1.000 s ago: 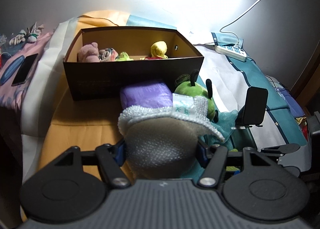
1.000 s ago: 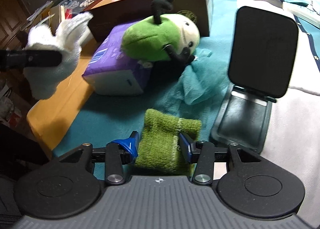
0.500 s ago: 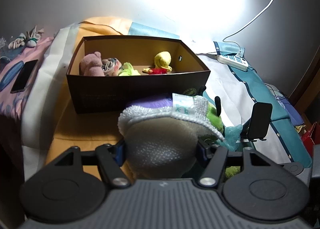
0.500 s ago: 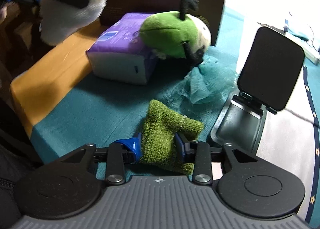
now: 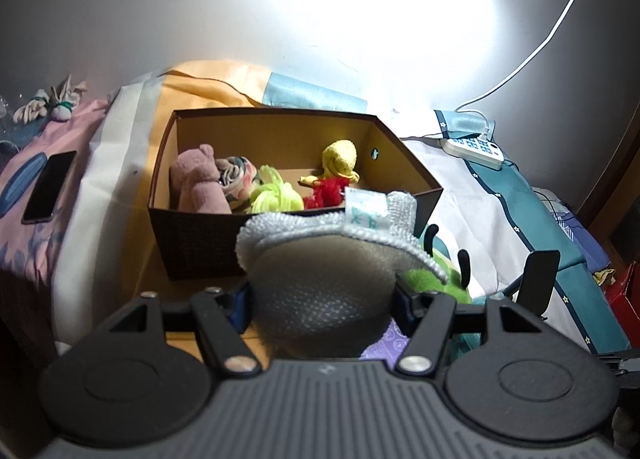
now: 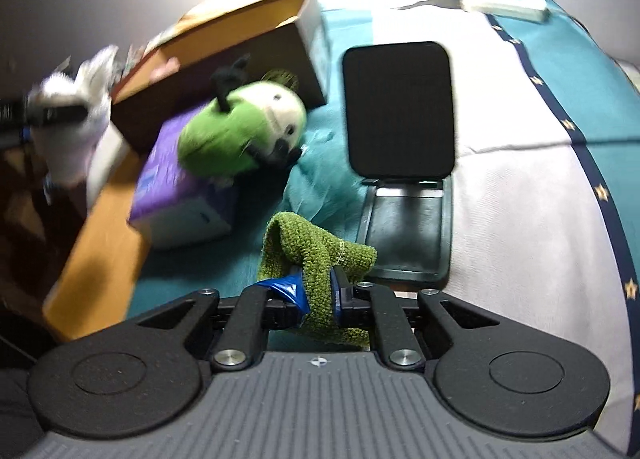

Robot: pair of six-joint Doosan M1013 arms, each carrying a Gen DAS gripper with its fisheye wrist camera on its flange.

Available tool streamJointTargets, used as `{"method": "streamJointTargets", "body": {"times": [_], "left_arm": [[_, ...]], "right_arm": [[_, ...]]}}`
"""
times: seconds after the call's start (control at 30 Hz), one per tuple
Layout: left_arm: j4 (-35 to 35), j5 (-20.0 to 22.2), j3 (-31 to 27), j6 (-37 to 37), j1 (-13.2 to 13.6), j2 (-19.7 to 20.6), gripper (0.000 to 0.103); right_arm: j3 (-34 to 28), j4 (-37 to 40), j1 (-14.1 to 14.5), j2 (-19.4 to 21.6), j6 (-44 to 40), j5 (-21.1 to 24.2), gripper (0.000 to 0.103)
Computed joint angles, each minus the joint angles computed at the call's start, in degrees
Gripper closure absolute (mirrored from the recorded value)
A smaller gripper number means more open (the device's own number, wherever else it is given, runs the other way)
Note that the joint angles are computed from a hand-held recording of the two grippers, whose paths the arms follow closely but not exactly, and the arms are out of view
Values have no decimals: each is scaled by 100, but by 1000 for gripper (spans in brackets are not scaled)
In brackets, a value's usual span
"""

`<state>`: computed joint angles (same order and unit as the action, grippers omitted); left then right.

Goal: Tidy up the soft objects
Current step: 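Lift the white towel and green sock with both tools over the box, then lower the towel and sock into the box and open both tools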

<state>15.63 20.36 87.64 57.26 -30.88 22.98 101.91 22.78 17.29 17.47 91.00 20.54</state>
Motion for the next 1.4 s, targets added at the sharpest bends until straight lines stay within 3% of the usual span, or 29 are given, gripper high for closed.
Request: {"method": "streamJointTargets", "body": {"times": [0.3, 0.53, 0.73, 0.87, 1.07, 1.27, 1.4], "left_arm": [[-300, -14, -301, 691, 101, 139, 39], [-127, -37, -668, 827, 210, 280, 39], [161, 71, -1197, 952, 325, 475, 39], [552, 122, -1533, 828, 403, 597, 39], [1059, 427, -1972, 684, 481, 755, 39], [980, 711, -2243, 729, 480, 931, 38], [802, 1002, -2451, 647, 467, 1106, 38]], "right_arm": [[377, 2970, -348, -359, -1065, -605, 103], [357, 5530, -490, -521, -3243, -1012, 103], [-120, 6567, -595, -436, -4671, -944, 103], [-647, 6515, -674, -279, -4993, -719, 103], [-1730, 5028, -721, 129, -4057, -295, 103], [-2690, 3978, -667, 645, -3398, 177, 103], [-3014, 4025, -620, 973, -3431, 484, 103]]}}
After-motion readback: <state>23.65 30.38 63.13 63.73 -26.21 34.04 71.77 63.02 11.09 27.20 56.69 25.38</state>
